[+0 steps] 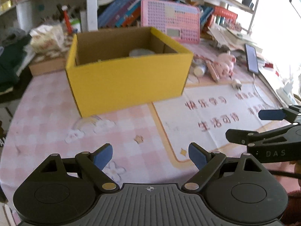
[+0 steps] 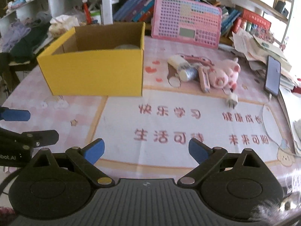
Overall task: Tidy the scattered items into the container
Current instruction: 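Withdraw both tools from the box back toward the remaining items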
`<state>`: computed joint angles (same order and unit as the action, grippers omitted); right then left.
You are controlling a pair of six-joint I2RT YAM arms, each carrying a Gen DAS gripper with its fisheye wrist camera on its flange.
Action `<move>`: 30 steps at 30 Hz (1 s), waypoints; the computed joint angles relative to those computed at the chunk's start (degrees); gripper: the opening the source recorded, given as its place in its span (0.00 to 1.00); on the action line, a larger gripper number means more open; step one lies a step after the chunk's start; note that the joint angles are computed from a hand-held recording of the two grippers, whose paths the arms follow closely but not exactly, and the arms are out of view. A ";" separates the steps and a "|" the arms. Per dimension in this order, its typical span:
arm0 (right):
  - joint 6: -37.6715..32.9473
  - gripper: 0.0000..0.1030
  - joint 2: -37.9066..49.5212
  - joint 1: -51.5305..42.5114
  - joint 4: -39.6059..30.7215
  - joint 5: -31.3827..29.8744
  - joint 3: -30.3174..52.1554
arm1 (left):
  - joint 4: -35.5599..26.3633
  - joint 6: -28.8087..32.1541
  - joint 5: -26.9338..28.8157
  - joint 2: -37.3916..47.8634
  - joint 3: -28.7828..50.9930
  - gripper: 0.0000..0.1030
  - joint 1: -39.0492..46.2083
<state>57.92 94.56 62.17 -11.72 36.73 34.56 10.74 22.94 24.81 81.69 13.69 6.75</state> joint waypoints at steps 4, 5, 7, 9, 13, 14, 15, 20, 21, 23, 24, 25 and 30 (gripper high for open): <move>1.95 0.94 -0.22 0.27 -2.26 -1.09 -0.39 | -0.04 -1.04 -0.83 1.99 0.45 0.87 -2.11; 2.25 0.94 -0.44 0.25 -2.82 -1.36 -0.50 | -0.06 -1.17 -0.88 2.42 0.65 0.87 -2.84; 3.06 0.94 -0.76 0.31 -3.84 -1.65 -0.91 | -0.15 -1.48 -1.10 3.21 1.08 0.87 -4.61; 3.73 0.94 -1.04 0.16 -4.69 -1.90 -1.39 | 0.11 -2.02 -1.46 4.75 1.77 0.87 -6.68; 5.69 0.94 -1.91 -0.40 -6.21 -2.72 -3.00 | 0.78 -3.95 -2.24 7.72 3.46 0.87 -11.11; 5.92 0.94 -2.38 -0.74 -6.38 -2.90 -3.62 | 1.12 -4.58 -2.48 8.35 3.83 0.87 -12.30; 6.36 0.94 -2.76 -0.97 -6.58 -2.98 -4.22 | 1.49 -5.20 -2.73 9.05 4.26 0.87 -13.53; 5.90 0.94 -5.40 -3.99 -6.14 -3.64 -7.57 | 2.94 -8.38 -4.76 12.18 6.80 0.87 -19.87; 5.14 0.94 -6.06 -5.01 -5.63 -3.83 -8.32 | 3.15 -9.03 -5.22 12.83 7.45 0.87 -21.02; 3.29 0.94 -7.51 -7.37 -4.46 -4.22 -9.86 | 3.57 -10.40 -6.15 14.31 8.97 0.87 -23.33; 2.15 0.94 -8.29 -8.65 -3.82 -4.41 -10.68 | 3.68 -11.17 -6.70 15.10 9.90 0.87 -24.58; 0.63 0.94 -9.16 -10.27 -2.92 -4.66 -11.63 | 3.84 -11.88 -7.23 16.03 10.91 0.87 -25.76; -9.06 0.94 -13.01 -20.41 2.96 -7.10 -16.31 | 3.94 -15.27 -10.54 20.66 16.64 0.87 -32.08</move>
<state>48.86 81.55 41.76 -8.76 29.63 18.25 14.68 7.67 14.27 102.35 30.32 -25.33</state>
